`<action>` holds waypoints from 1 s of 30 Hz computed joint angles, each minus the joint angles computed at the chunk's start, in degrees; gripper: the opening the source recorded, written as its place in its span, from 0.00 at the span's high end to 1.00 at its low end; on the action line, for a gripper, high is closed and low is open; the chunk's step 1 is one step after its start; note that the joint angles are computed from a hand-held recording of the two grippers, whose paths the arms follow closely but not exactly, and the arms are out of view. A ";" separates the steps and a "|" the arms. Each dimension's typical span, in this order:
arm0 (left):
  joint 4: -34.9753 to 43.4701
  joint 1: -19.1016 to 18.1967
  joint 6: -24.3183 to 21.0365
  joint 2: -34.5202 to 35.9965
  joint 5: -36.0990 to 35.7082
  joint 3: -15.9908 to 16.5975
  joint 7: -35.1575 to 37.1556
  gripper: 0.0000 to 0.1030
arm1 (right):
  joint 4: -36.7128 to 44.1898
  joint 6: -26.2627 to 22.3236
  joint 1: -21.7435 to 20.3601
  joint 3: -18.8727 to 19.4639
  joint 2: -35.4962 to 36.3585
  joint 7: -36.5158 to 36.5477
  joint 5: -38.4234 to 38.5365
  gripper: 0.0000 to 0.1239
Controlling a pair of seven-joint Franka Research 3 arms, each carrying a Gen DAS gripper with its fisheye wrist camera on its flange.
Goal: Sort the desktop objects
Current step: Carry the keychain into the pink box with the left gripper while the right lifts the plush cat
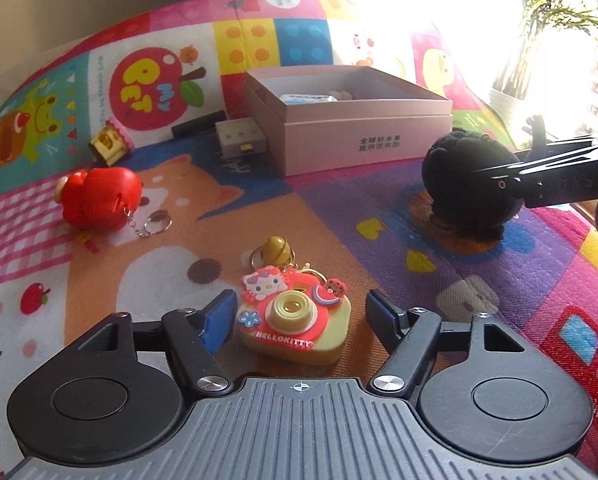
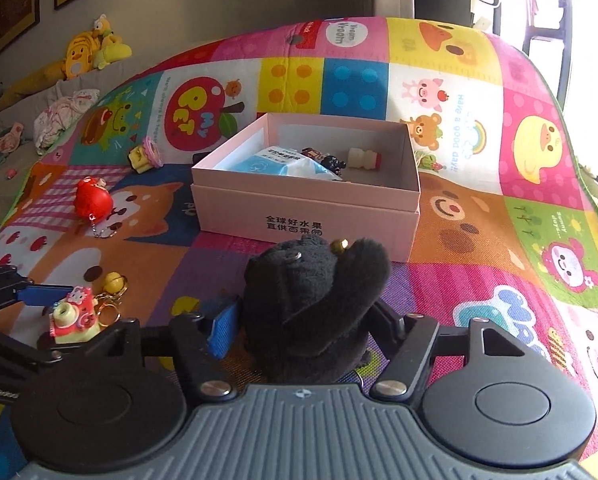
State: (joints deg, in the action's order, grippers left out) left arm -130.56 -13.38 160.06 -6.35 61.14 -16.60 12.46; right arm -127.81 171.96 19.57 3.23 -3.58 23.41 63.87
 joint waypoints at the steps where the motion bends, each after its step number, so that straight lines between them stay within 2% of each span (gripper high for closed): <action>1: 0.01 -0.07 -0.17 -0.06 0.00 -0.07 0.06 0.32 | -0.69 -0.69 -0.13 0.00 -0.82 0.69 -0.76 0.48; 3: -0.04 -0.28 -0.22 -0.22 -0.22 -0.16 0.82 0.39 | -2.21 -2.21 -0.38 -0.06 -2.53 3.48 -3.85 0.50; 7: -0.34 -0.53 0.08 -0.99 -1.13 -0.33 1.36 0.39 | -4.26 -5.01 -0.41 -0.78 -5.21 8.38 -8.96 0.52; 9: -0.29 -0.33 0.54 -1.61 -1.15 -0.40 1.22 0.39 | -4.92 -5.83 0.16 -1.62 -6.65 8.24 -8.64 0.53; 13: 2.84 0.91 0.53 -2.57 3.42 -1.08 0.72 0.39 | -4.70 -6.60 1.83 -4.06 -9.61 4.82 -3.82 0.54; 17: 10.67 2.33 -1.66 -1.08 14.51 -1.74 -3.67 0.39 | -2.22 -10.37 2.07 -6.98 -12.17 1.50 4.06 0.54; 20: 18.90 2.17 -0.63 2.88 20.39 -0.55 -6.33 0.39 | -0.75 -12.12 1.68 -8.52 -13.73 -2.84 11.41 0.53; 22: 25.20 1.20 -1.12 7.07 21.75 0.38 -4.85 0.39 | -0.15 -12.78 0.83 -8.68 -14.26 -5.11 15.00 0.53; 24: 30.94 -0.04 -0.52 11.47 19.69 1.75 -1.56 0.39 | 0.22 -12.06 -0.06 -8.26 -14.40 -7.35 17.80 0.53; 27: 38.66 -1.23 2.03 18.47 12.83 3.25 4.99 0.39 | 0.36 -12.03 -1.29 -7.72 -14.03 -9.99 20.00 0.53; 30: 44.67 -1.84 2.56 25.30 4.48 3.30 13.21 0.39 | 0.57 -12.42 -2.45 -7.15 -12.86 -10.68 20.48 0.53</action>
State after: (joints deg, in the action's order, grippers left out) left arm -85.89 -15.22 162.62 18.95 65.62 -13.30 25.67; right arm -127.23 159.54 17.12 -3.91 -16.44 12.73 84.35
